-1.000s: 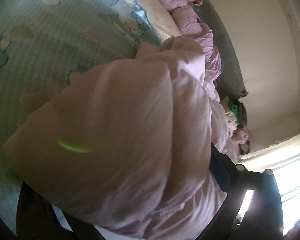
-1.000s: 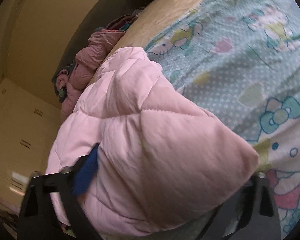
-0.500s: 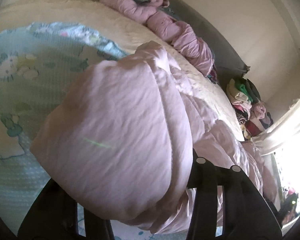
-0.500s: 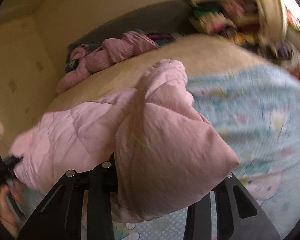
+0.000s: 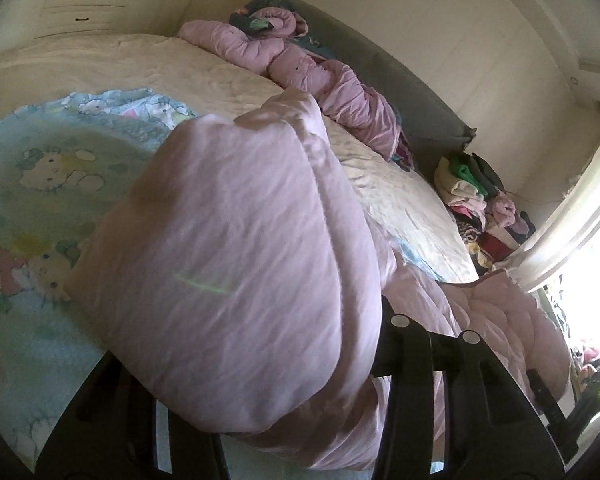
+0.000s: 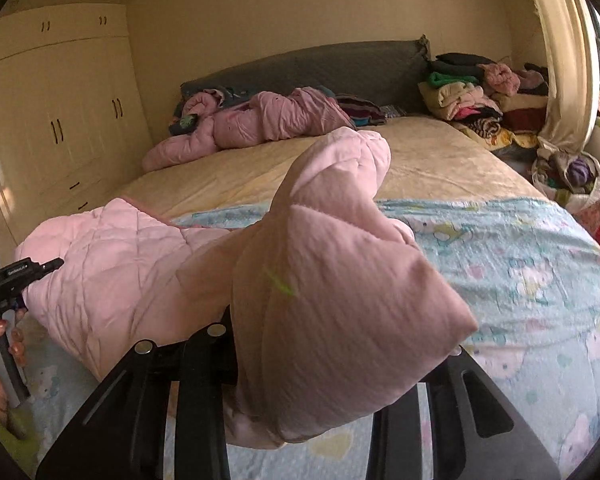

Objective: Fold large clothes

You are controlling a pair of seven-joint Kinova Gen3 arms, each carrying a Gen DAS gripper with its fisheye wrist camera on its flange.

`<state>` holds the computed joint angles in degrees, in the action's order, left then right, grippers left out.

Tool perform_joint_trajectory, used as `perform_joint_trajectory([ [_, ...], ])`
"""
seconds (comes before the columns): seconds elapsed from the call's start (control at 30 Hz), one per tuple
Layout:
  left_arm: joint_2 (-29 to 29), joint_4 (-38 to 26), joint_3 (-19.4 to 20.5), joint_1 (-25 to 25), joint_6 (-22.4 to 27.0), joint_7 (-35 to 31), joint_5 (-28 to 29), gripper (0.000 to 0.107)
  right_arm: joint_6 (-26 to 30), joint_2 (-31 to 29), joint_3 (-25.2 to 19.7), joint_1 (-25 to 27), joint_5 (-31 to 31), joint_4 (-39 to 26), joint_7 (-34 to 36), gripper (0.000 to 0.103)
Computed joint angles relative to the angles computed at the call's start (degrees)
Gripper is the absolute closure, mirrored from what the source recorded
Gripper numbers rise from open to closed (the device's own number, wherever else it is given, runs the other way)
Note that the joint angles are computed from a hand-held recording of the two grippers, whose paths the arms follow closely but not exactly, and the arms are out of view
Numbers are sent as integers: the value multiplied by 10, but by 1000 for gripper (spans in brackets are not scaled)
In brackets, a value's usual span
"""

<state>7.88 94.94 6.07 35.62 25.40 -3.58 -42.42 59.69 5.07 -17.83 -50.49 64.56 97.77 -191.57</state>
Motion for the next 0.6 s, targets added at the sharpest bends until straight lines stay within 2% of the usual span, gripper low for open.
perform_joint_trajectory([
  [0.33, -33, 41, 34, -4, 22, 1, -17, 72, 42, -29, -36, -25, -7, 46, -80, 72],
  [0.6, -22, 43, 46, -21, 41, -35, 20, 70, 64, -16, -45, -36, -26, 66, -143, 70],
])
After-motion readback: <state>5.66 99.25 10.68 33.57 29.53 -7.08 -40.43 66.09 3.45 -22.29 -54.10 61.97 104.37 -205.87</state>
